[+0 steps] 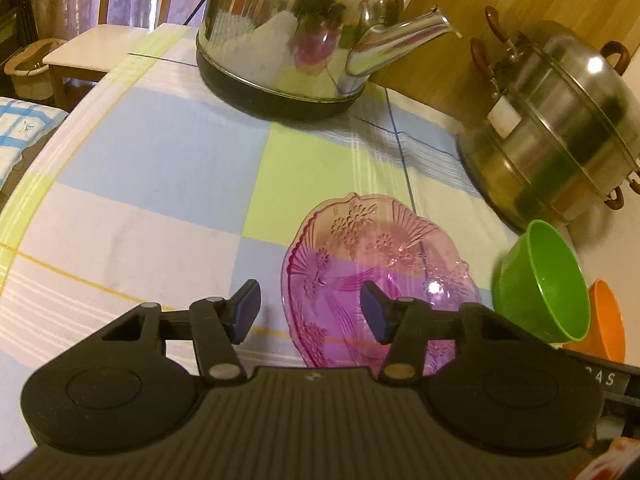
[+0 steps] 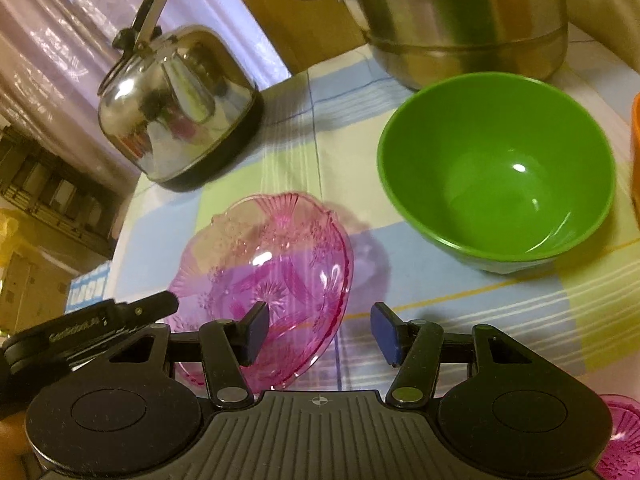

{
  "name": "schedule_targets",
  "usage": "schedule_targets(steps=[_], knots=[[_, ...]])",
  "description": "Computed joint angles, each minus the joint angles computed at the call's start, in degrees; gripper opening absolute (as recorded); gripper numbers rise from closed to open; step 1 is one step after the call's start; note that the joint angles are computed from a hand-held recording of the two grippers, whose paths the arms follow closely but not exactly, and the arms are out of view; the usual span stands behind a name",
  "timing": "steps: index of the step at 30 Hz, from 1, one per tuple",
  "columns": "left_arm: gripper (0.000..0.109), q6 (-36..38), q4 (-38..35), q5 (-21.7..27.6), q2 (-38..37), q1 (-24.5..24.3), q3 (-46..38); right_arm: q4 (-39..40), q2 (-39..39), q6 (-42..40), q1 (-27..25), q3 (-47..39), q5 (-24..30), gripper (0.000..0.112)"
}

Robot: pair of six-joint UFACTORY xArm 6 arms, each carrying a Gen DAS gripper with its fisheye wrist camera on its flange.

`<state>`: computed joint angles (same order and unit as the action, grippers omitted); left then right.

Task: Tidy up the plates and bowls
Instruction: 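Close both tools on the rim of the pink plate beside the kettle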

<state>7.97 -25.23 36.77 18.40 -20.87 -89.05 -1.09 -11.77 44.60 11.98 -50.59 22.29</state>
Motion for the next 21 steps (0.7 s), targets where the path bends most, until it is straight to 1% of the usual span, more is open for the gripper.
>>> schedule_targets(steps=[3, 5, 8, 12, 15, 17, 19, 21], knots=[[0.040, 0.60, -1.48, -0.05, 1.06, 0.28, -0.74, -0.32, 0.99, -0.10, -0.10, -0.72, 0.31, 0.047], [0.037, 0.39, -1.42, -0.28, 1.31, 0.35, -0.89, -0.14, 1.75, -0.50, -0.07, -1.26, 0.37, 0.039], [0.032, 1.39, -2.28, 0.37, 1.62, 0.52, -1.32, 0.96, 2.87, -1.88, 0.13, -1.97, 0.90, 0.034], [0.024, 2.03, -2.98, 0.95, 1.96, 0.76, -1.73, 1.21, 3.72, -2.39, 0.29, -2.46, 1.35, 0.032], [0.022, 2.12, -2.89, 1.10, 2.15, 0.72, -1.94, 1.07, 4.16, -2.09, 0.26, -2.63, 1.40, 0.027], [0.021, 1.89, -2.37, 1.08, 2.19, 0.65, -1.93, -0.10, 4.24, -1.09, 0.19, -2.60, 1.72, 0.019], [0.019, 1.90, -2.00, 0.95, 2.21, 0.59, -1.81, -0.85, 4.16, -0.50, 0.11, -2.57, 2.12, 0.014], [0.018, 1.68, -1.58, 0.96, 2.26, 0.56, -1.79, -0.82, 4.00, -0.53, 0.06, -2.29, 1.80, 0.013]])
